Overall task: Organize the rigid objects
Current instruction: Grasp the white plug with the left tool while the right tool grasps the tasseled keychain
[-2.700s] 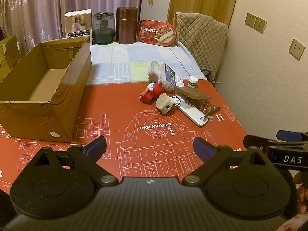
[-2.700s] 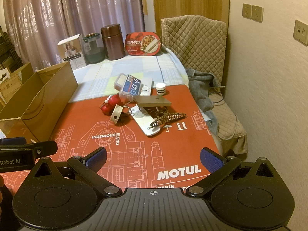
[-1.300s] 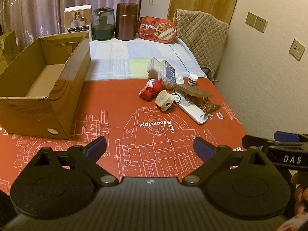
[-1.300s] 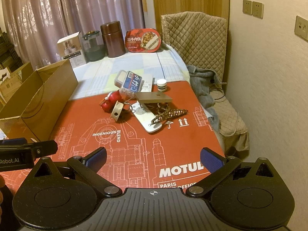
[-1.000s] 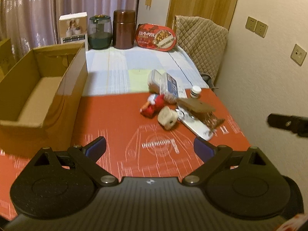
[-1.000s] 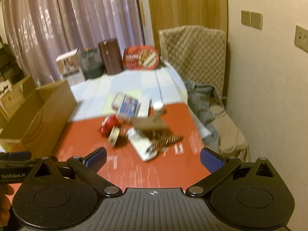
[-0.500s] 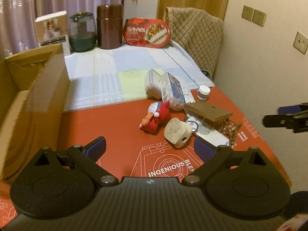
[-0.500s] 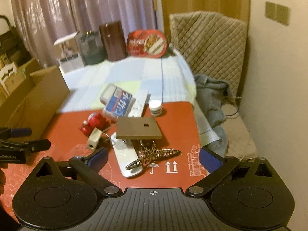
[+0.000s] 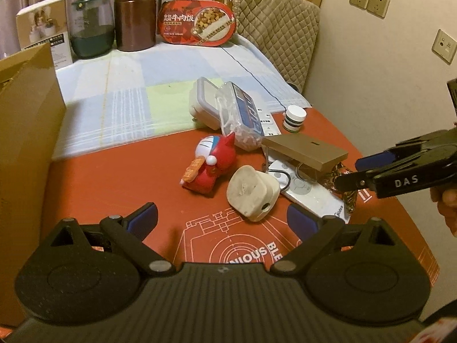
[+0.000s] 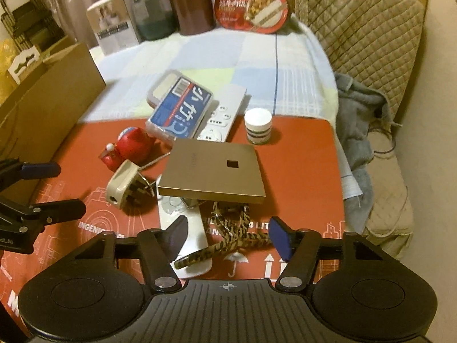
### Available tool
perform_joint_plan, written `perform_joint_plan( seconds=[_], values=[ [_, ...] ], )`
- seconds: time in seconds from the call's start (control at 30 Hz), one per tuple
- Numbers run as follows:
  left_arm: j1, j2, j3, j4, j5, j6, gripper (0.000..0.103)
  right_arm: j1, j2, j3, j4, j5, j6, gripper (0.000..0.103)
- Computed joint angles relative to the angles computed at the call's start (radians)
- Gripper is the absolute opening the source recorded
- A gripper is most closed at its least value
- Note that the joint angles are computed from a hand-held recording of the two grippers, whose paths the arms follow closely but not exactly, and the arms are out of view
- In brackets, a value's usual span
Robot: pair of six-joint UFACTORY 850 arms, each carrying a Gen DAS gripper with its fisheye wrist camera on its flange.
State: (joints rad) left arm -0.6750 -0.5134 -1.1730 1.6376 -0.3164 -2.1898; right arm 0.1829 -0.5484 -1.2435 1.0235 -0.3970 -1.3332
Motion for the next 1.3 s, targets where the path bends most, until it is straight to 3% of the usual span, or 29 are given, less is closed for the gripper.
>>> perform_joint_plan(
  seconds=[0.33,0.37,0.47,0.63,0.83,1.0,1.17,1.3],
  values=[
    [0.012,-0.031,-0.025,0.047,0.032,-0.043,0.093,0.024,-0.043,-0.055,-0.180,-0.012,0.129,0.034],
    [0.013,-0.033,-0.027,0.051,0.036,-0.047,0.092,0.024,-0.043,-0.055,-0.184,-0.011,0.139,0.028],
    [0.019,-0.042,-0.035,0.072,0.057,-0.068,0.089,0.017,-0.033,-0.041,-0.155,-0.017,0.140,0.025],
    [0.025,-0.056,-0.048,0.133,0.070,-0.144,0.081,-0.006,0.005,0.004,-0.076,-0.041,0.117,0.024],
    [0.033,-0.071,-0.055,0.381,0.081,-0.364,0.069,-0.037,0.028,0.047,0.044,-0.114,0.056,0.024],
    [0.036,-0.081,-0.065,0.384,0.086,-0.323,0.068,-0.057,0.007,0.031,0.089,-0.222,0.052,0.024],
    [0.038,-0.091,-0.072,0.424,0.082,-0.320,0.065,-0.052,0.014,0.027,0.069,-0.233,0.049,0.024],
    [0.042,-0.099,-0.080,0.435,0.094,-0.319,0.051,-0.053,0.025,0.028,0.071,-0.264,0.031,0.024]
  ],
)
